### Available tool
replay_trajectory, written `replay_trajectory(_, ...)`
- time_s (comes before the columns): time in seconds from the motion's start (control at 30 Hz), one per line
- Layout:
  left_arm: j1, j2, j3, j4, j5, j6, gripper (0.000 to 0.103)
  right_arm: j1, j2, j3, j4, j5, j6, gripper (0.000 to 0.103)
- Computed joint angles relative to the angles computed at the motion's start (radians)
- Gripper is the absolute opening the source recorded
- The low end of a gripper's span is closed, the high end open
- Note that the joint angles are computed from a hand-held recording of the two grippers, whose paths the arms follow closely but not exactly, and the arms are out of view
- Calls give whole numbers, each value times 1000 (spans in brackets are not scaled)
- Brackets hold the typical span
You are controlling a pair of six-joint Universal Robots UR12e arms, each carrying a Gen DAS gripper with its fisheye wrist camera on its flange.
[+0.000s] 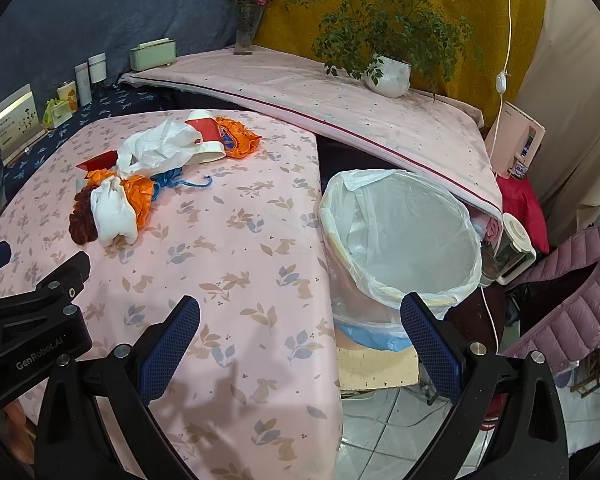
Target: Collect trash
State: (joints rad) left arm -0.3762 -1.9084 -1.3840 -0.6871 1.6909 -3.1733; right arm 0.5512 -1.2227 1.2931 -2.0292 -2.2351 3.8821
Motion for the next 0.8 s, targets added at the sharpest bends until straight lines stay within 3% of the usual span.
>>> replay_trajectory(0.8,-1,8,-17,46,7,-12,96,0,-7,3,-3,-23,30,96)
